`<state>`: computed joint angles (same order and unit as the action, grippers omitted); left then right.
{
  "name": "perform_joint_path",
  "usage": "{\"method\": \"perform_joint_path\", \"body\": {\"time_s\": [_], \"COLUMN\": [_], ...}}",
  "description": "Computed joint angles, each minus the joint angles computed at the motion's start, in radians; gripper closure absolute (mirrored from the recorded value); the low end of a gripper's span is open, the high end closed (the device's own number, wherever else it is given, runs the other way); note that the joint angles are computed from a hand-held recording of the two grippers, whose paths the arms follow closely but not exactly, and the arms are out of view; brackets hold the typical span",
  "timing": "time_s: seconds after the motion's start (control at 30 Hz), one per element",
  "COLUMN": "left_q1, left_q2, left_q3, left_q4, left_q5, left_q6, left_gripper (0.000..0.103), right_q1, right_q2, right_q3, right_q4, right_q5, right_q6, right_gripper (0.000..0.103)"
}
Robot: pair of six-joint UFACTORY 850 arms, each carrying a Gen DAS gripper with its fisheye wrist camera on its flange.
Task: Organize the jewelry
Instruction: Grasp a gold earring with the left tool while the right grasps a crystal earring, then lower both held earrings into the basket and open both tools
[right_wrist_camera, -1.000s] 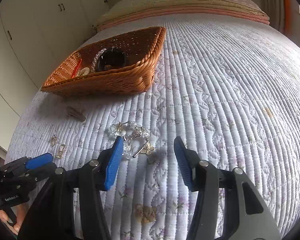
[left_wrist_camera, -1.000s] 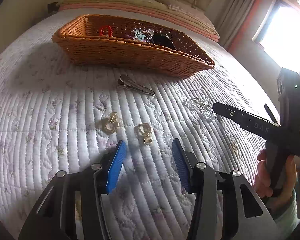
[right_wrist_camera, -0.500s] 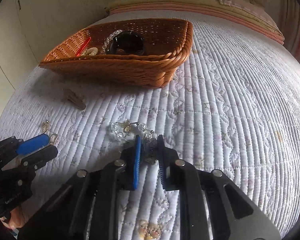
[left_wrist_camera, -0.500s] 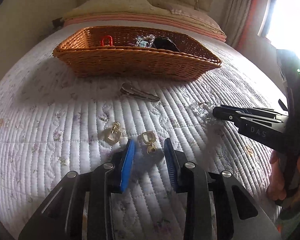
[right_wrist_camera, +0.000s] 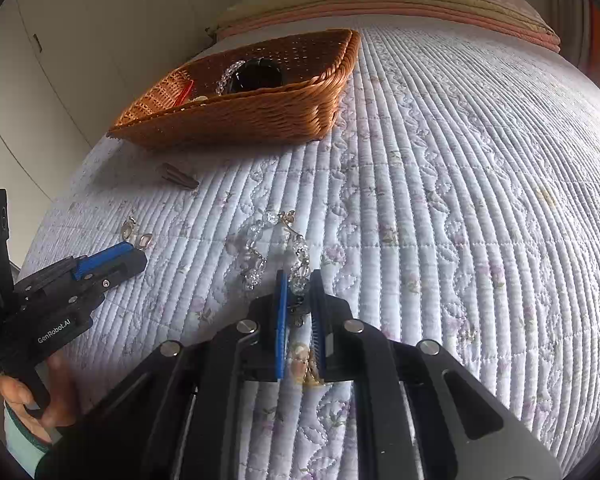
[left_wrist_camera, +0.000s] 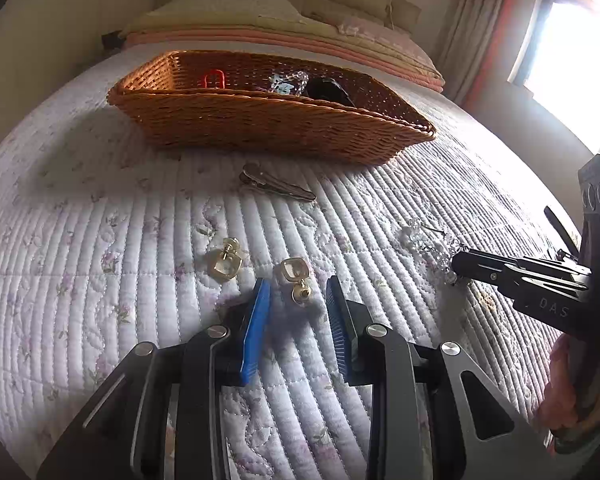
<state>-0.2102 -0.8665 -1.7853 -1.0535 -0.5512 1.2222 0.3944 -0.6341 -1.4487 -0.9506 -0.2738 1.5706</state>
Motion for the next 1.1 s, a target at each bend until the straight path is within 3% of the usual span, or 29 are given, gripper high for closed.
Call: {"method": "perform_joint_path", "body": {"time_s": [0.07, 0.13, 0.17, 0.33, 0.4, 0.5, 0.53, 0.77, 1.1], "left_q1": [0.000, -0.001, -0.002, -0.015, -0.023, -0.029, -0.027, -0.015, 0.020], "left_q2": [-0.001, -0.001, -0.001, 0.004, 0.010, 0.017, 0.016, 0.038, 0.095], "left_q3": [-0.001, -0.001, -0.001, 0.005, 0.015, 0.026, 0.026, 0.058, 0.084], "left_q4": [0.000, 0.000, 0.002, 0.031, 0.041, 0.049, 0.032, -0.076, -0.234], "left_q5": [-0.002, -0.002, -0.001, 0.034, 0.059, 0.100, 0.089, 0.076, -0.019], "left_q6": [0.002, 0.006, 0.006, 0.004, 0.006, 0.003, 0.019, 0.121, 0.268], "left_gripper": [0.073, 0.072, 0.072, 0.070, 0.070, 0.090, 0.095, 0.095, 0.095], "right_q1": [0.002, 0.003, 0.002, -0.018, -0.005, 0.011, 0.011, -0.016, -0.005], "right_q2": [0.000, 0.004, 0.002, -0.027, -0.043, -0.055, -0.052, 0.013, 0.081], "right_q3": [-0.004, 0.000, -0.005, -0.042, -0.066, -0.087, -0.083, 0.000, 0.021], "right_q4": [0.002, -0.038, -0.043, 0.050, 0.050, 0.033, 0.024, -0.045, -0.164], "right_q5": [-0.017, -0.028, -0.039, -0.033, -0.077, -0.103, -0.095, 0.067, 0.067], "right_q6": [-0.015, 0.021, 0.024, -0.068, -0.097, -0.120, -0.115, 0.010, 0.131], "right_gripper": [0.087, 0.074, 0.073, 0.073, 0.074, 0.088, 0.090, 0.091, 0.091]}}
